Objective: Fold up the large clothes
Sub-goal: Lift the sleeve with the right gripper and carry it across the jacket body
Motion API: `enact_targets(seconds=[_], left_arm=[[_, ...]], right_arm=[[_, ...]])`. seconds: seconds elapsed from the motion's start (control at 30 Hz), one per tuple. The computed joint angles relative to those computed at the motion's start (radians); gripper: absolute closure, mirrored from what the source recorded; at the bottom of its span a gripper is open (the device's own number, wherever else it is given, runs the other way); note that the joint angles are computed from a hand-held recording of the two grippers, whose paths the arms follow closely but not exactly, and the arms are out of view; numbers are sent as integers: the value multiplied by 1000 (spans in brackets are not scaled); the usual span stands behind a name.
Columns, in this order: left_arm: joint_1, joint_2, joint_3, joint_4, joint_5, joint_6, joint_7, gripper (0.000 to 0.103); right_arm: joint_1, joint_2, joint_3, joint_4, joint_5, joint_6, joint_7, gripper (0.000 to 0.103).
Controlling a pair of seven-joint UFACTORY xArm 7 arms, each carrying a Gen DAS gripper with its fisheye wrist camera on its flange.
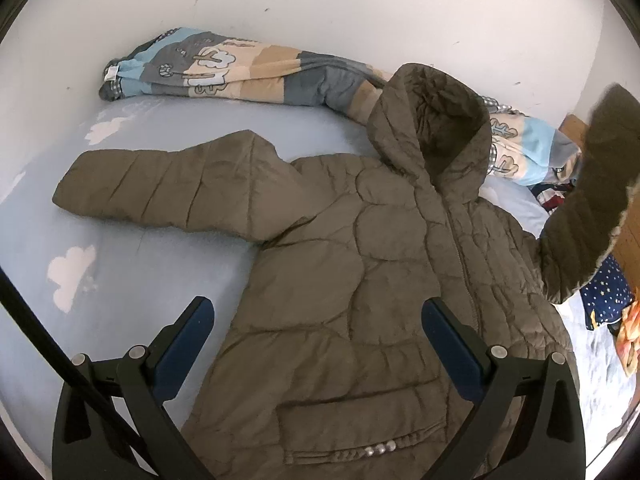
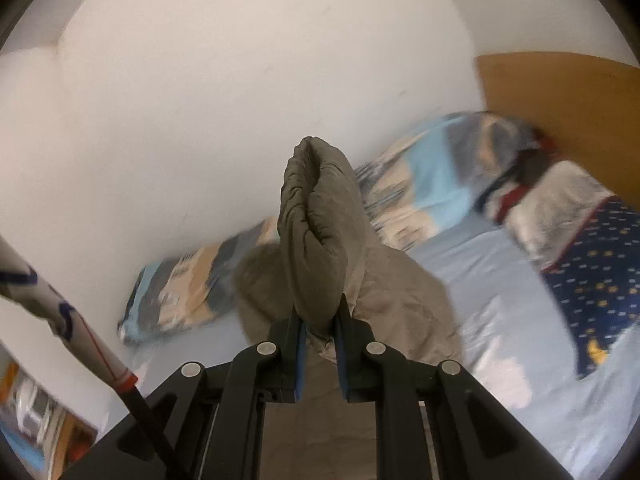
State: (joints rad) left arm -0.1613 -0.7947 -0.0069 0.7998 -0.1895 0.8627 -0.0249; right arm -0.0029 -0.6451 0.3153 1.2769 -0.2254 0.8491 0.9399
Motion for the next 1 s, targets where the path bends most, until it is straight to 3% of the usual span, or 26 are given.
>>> enact_targets(seconds=[0.13, 0.37, 0.73, 0.77, 0.8, 0.87, 0.93, 1.0], left_arm=[[6, 1, 3, 1, 2, 0, -6, 0], [7, 19, 4, 6, -1, 9, -16, 0], [16, 79, -3, 38, -7, -6, -49, 0], [16, 90, -4, 45, -11, -12, -59, 0], [16, 96, -5, 49, -12, -16, -65, 0], [13, 115, -9, 60, -11, -21, -70, 0], [6, 145, -13, 76, -10, -35, -65, 0], [-13, 194, -6, 103, -24, -43, -47, 0]], right_arm=[[25, 135, 82, 24, -9, -64, 43, 89], [123, 393, 130, 18, -67, -147, 140, 89], [285, 670, 64, 57, -115, -231, 175, 88], [297, 679, 53, 62, -112, -222, 166, 81], [309, 689, 42, 68, -95, -210, 150, 59], [319, 674, 22, 37, 47, -247, 49, 39], [338, 634, -2, -11, 129, -292, -10, 39], [361, 552, -28, -66, 136, -298, -30, 39]])
